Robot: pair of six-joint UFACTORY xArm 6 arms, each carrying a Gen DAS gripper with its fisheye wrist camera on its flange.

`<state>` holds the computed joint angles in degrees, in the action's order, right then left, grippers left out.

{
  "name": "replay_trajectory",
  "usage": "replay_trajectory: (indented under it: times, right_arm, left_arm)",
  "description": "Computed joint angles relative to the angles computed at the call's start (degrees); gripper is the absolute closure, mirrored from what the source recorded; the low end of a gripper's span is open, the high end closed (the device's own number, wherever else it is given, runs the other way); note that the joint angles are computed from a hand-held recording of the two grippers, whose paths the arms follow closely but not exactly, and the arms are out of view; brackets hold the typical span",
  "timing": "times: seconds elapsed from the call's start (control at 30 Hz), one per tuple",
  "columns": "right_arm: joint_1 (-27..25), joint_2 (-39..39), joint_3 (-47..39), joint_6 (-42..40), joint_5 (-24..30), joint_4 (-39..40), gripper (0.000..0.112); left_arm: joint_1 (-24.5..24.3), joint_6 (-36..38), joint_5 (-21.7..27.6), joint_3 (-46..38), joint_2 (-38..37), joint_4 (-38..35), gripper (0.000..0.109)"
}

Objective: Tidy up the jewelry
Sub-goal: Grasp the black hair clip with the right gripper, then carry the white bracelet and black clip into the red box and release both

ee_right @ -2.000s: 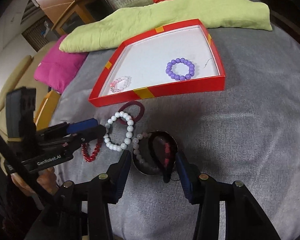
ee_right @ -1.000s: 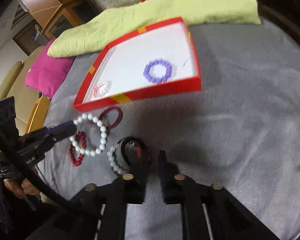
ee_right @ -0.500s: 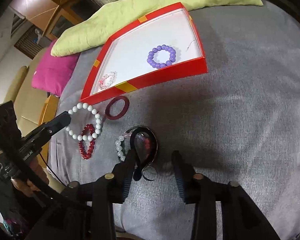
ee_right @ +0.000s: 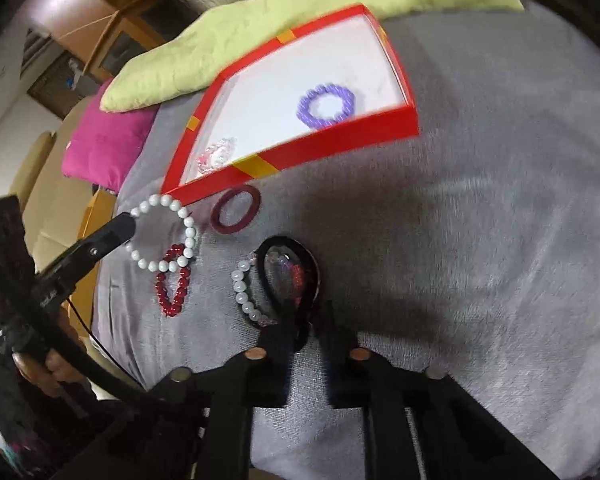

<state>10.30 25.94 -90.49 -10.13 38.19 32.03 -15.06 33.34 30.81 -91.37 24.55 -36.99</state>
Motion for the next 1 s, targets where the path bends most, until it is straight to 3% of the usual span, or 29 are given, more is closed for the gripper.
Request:
replay_trajectory:
  times: [0.5, 0.7, 0.87, 0.97, 1.0]
  right_arm:
    - [-0.64, -3.32, 2.61, -9.24, -7.33, 13.61, 0.106]
    - [-0.69, -2.53, -0.11, -12.59, -8.12, 20.39, 0.108]
    - [-1.07, -1.78, -1.01, -6.45, -7.44, 11.97, 0.108]
    - [-2.14, -0.18, -2.76, 5.06, -2.6, -2.71, 0.104]
    - [-2.41, 0.48, -3.44, 7.55, -1.14, -5.82, 0.096]
  left_arm:
    - [-0.54, 0.82, -2.64, 0.88, -1.12, -0.48, 0.099]
    - [-0.55, 3.12, -2.75, -1.63, -0.13, -4.42, 0.099]
    - [-0.53, 2.15, -2.74, -2.31, 0.51, -3.02, 0.099]
    - [-0.58, 2.46, -3.19, -1.15, -0.23, -2.25, 0.099]
    - [-0.54, 2.29, -3.41, -0.85, -0.38, -2.0, 0.099]
